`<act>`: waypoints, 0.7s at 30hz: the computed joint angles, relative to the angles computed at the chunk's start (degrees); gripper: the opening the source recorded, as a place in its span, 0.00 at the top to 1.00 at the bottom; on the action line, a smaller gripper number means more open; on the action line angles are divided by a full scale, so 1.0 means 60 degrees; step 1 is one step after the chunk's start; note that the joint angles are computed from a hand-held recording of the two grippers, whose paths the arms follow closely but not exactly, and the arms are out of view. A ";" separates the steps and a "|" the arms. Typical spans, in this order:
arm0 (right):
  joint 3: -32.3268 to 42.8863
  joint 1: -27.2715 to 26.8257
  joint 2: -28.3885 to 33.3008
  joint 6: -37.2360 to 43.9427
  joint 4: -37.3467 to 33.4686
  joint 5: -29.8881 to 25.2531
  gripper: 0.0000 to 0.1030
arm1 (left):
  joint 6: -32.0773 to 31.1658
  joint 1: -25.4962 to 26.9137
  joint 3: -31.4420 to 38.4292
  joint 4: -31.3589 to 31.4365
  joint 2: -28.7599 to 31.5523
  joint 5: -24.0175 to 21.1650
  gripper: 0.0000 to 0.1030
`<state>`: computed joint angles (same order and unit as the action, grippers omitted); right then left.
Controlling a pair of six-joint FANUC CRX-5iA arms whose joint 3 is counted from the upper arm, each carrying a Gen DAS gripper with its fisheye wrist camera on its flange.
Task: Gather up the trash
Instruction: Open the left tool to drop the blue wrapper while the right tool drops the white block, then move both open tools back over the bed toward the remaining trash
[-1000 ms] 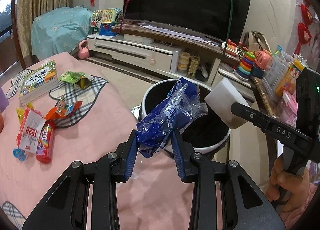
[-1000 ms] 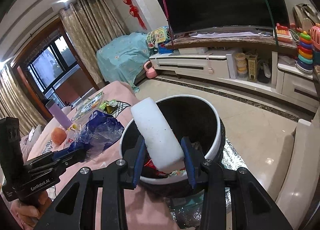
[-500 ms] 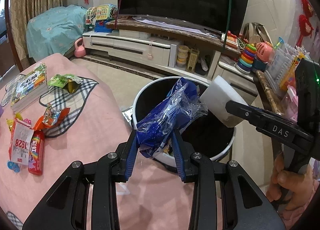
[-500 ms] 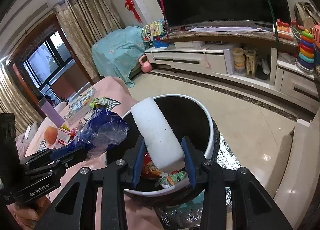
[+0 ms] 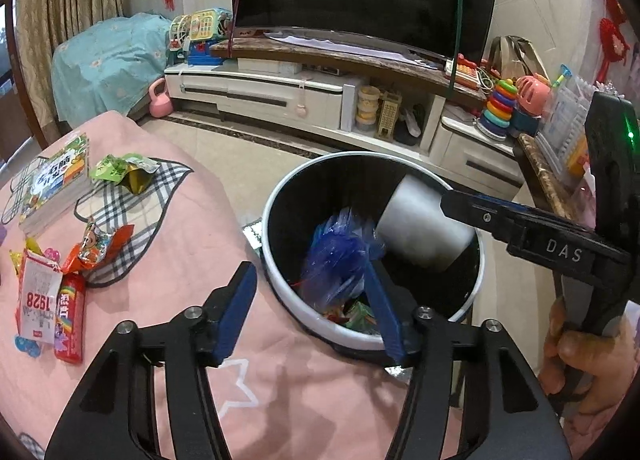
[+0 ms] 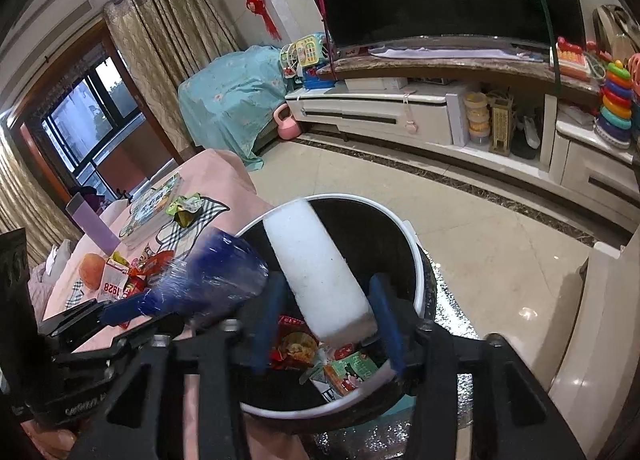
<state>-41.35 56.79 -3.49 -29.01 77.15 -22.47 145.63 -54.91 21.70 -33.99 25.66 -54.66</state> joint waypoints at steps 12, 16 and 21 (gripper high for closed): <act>-0.0472 -0.0291 -0.0334 -0.1882 0.1730 0.0415 0.09 | 0.1742 -0.0092 -0.1508 -0.0381 -0.0926 0.0108 0.31; -0.0477 -0.0231 -0.0315 -0.2626 0.2487 0.0542 0.05 | 0.2557 -0.0230 -0.2145 -0.0673 -0.1391 -0.0021 0.30; -0.0347 -0.0082 -0.0161 -0.3324 0.3325 0.0700 0.04 | 0.3644 -0.0388 -0.2956 -0.1037 -0.2051 -0.0247 0.30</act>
<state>-43.43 56.29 -4.46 -48.96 97.10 -18.27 167.50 -57.25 3.96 -40.21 13.35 -56.14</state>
